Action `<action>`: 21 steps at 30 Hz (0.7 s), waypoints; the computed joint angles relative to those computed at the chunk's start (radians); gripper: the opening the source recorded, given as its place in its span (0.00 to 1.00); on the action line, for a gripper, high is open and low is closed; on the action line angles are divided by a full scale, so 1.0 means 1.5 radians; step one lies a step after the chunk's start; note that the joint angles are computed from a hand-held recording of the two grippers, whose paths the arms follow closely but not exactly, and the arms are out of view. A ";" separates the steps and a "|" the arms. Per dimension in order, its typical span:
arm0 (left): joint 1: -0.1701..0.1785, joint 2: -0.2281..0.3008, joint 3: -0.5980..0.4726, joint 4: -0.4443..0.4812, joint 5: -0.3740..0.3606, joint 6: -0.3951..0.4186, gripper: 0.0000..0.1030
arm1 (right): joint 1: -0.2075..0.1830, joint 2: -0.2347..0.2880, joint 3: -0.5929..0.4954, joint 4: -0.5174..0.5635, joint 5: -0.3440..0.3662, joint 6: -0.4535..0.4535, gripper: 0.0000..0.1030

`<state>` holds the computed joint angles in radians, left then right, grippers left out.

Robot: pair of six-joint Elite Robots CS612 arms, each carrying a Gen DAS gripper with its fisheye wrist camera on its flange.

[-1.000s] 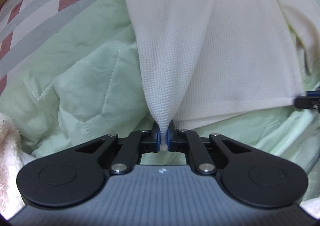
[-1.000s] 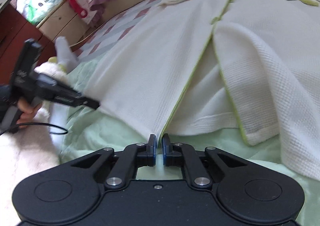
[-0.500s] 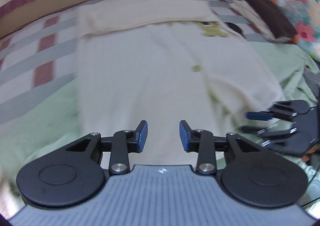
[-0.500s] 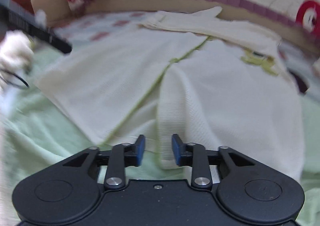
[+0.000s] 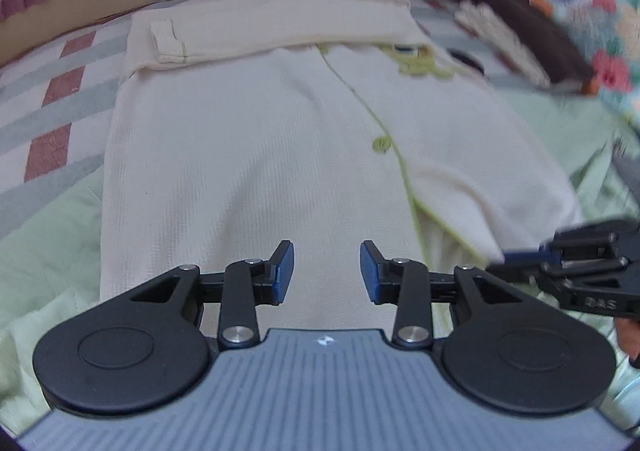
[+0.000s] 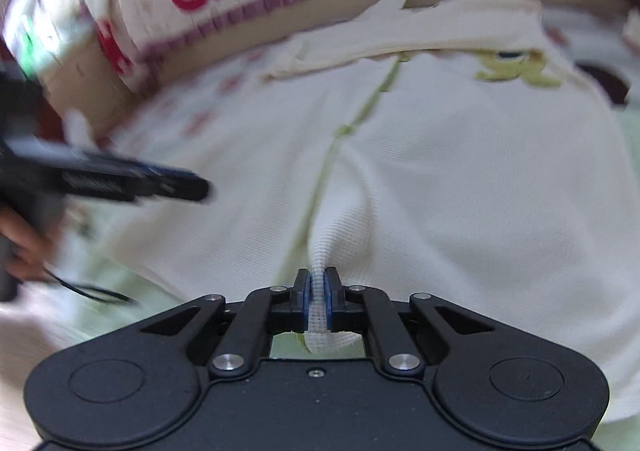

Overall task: Fold clothes
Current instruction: 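Open the left gripper and release the hem while the right gripper holds the front edge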

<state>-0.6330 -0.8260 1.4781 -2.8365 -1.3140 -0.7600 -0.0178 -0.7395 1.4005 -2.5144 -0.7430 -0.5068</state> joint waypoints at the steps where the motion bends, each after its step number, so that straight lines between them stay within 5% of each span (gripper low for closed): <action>1: 0.003 0.001 0.005 -0.028 -0.011 -0.018 0.37 | -0.003 0.000 -0.006 0.032 0.032 -0.005 0.09; 7: 0.010 0.019 0.005 -0.114 -0.055 -0.062 0.38 | 0.016 0.006 -0.021 0.109 -0.003 -0.049 0.10; 10: 0.015 0.035 -0.006 -0.141 -0.116 -0.069 0.40 | 0.018 0.011 -0.032 0.167 -0.004 -0.090 0.14; 13: 0.016 0.055 -0.032 -0.121 -0.158 -0.072 0.40 | 0.010 0.008 -0.060 0.295 0.001 -0.192 0.18; 15: 0.009 0.065 -0.058 -0.062 -0.149 -0.031 0.40 | 0.002 -0.002 -0.066 0.327 -0.013 -0.254 0.32; 18: -0.006 0.075 -0.090 0.033 -0.097 0.049 0.40 | -0.015 -0.013 -0.060 0.246 -0.049 -0.243 0.38; 21: -0.011 0.078 -0.097 0.057 -0.082 0.067 0.40 | -0.034 -0.004 -0.076 0.154 -0.099 -0.148 0.42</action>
